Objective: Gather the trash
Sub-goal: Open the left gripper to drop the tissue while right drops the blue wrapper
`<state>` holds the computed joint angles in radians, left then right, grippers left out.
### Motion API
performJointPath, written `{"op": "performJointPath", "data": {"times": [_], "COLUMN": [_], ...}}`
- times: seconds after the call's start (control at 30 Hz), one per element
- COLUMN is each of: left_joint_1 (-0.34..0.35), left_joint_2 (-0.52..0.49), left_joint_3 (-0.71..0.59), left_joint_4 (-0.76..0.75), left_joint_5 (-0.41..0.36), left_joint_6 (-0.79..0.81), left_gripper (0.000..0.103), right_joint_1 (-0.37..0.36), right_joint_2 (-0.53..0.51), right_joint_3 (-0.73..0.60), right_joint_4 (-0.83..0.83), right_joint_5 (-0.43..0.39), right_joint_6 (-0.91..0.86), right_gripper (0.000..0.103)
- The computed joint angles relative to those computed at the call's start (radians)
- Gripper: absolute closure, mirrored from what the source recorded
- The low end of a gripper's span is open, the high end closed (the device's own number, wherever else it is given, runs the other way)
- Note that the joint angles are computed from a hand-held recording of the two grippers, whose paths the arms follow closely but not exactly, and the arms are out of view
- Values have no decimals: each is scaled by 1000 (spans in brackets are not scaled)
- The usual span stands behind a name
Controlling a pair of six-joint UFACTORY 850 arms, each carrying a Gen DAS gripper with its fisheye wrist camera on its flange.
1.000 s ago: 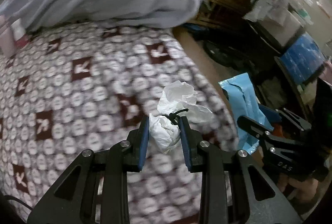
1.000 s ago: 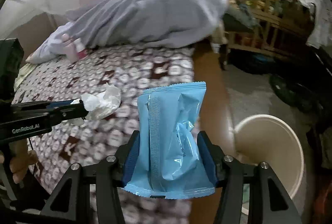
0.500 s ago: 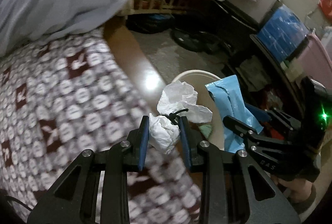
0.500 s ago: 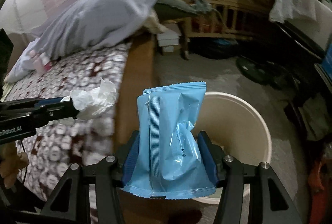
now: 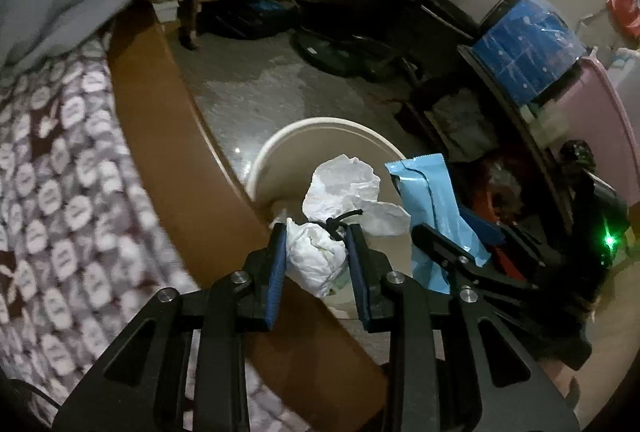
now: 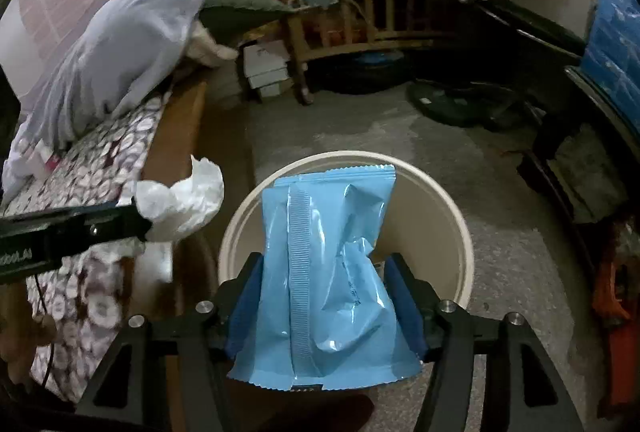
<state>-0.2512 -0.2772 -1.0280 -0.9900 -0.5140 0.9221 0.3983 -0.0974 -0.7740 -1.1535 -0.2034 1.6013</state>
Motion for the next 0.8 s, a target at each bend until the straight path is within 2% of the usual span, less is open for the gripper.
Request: {"op": "performJointPath", "data": {"times": [0.1, 0.17, 0.2, 0.3, 0.4, 0.53, 0.6, 0.8], "left_joint_1": [4, 1, 1, 6, 6, 10, 14, 41], "left_joint_2": [-9, 1, 5, 20, 57, 129, 167, 255], "left_joint_3": [-6, 2, 7, 21, 55, 124, 163, 240], "left_joint_4": [-30, -24, -33, -30, -10, -72, -141, -372], "left_joint_5": [-35, -3, 6, 31, 97, 196, 243, 299], "left_joint_6": [14, 6, 15, 16, 13, 104, 186, 421], "left_gripper": [67, 46, 43, 42, 42, 42, 42, 42], "right_joint_1": [-1, 1, 1, 2, 14, 60, 85, 161], "right_joint_2": [1, 1, 2, 8, 23, 49, 60, 99], "right_joint_3": [7, 7, 10, 15, 20, 27, 27, 25], "right_joint_4": [-106, -129, -143, -135, -168, -247, -270, -248], "right_joint_5": [-24, -37, -37, -29, -34, -92, -128, -220], "right_joint_6": [131, 160, 179, 183, 237, 342, 377, 378], "right_gripper": [37, 37, 36, 36, 36, 36, 36, 36]}}
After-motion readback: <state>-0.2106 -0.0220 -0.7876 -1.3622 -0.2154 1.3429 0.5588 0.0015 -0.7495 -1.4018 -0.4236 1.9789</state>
